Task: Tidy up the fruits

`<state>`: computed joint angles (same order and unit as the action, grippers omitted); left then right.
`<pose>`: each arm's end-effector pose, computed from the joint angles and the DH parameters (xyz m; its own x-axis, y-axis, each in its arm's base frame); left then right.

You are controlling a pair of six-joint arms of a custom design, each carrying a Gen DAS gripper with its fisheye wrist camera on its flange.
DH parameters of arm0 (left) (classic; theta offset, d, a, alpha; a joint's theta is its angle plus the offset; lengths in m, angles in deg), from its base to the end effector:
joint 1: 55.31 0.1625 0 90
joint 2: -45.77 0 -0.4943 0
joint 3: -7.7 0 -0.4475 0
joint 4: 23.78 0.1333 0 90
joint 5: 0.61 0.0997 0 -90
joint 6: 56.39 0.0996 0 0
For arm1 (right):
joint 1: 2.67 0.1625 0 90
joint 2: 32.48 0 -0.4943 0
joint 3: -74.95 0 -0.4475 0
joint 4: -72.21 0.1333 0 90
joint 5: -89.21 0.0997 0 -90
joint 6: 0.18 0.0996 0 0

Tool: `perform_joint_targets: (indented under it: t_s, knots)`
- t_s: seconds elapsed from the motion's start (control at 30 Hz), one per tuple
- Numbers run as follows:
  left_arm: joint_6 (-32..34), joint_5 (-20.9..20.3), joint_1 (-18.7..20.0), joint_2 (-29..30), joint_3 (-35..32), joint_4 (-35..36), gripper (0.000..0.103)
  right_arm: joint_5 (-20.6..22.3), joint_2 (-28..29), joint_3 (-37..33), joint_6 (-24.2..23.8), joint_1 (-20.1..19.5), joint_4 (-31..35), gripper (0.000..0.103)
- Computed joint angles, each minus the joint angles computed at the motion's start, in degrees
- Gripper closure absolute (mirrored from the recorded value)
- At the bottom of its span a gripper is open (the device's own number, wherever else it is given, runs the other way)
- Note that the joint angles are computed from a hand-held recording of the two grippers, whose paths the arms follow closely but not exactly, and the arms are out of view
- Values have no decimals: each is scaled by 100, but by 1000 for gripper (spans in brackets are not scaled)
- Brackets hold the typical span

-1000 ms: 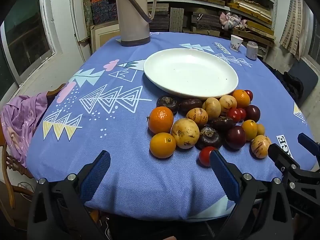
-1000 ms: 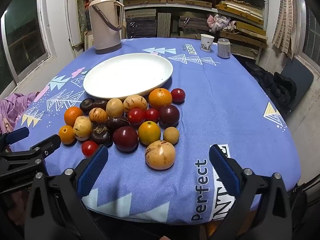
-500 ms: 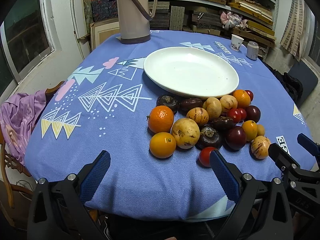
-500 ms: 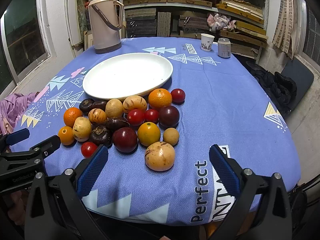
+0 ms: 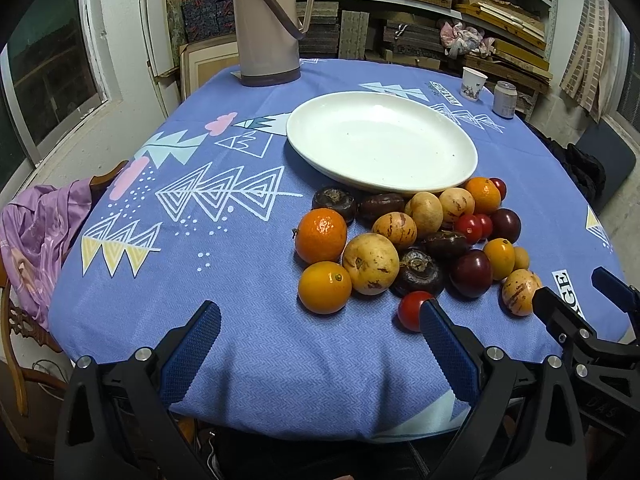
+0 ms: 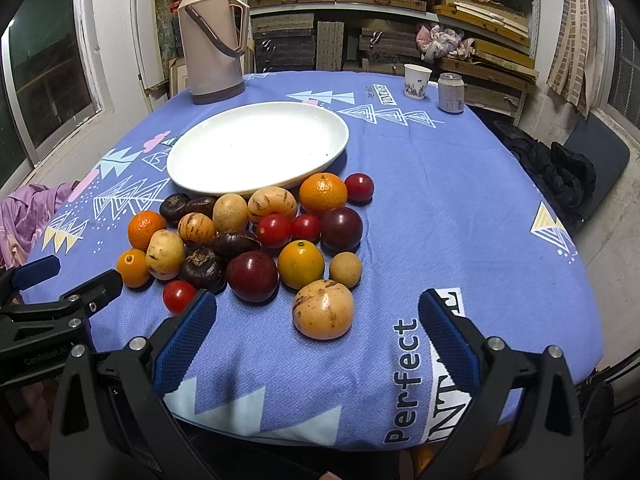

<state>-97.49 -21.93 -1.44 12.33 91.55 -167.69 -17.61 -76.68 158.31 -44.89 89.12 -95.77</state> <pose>-0.2887 -0.7790 0.0600 -0.6334 -0.4030 -0.6606 0.2284 0.7182 -0.6572 0.1306 -0.8351 0.2127 -0.6668 -0.4403 0.6012 -0.6944 0.6600 -0.2869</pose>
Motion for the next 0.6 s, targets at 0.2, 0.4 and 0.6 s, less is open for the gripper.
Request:
perform_joint_targets:
  t_s: [0.2, 0.4, 0.6]
  knots:
    - [14, -22, 4, 2, 13, -49, 3, -7, 5, -5, 4, -3, 27, 4]
    - [-98, -42, 0, 4, -9, 102, 3, -13, 0, 15, -10, -7, 22, 4]
    - [-124, -74, 1, -11, 4, 115, 3, -19, -4, 23, -8, -7, 31, 4]
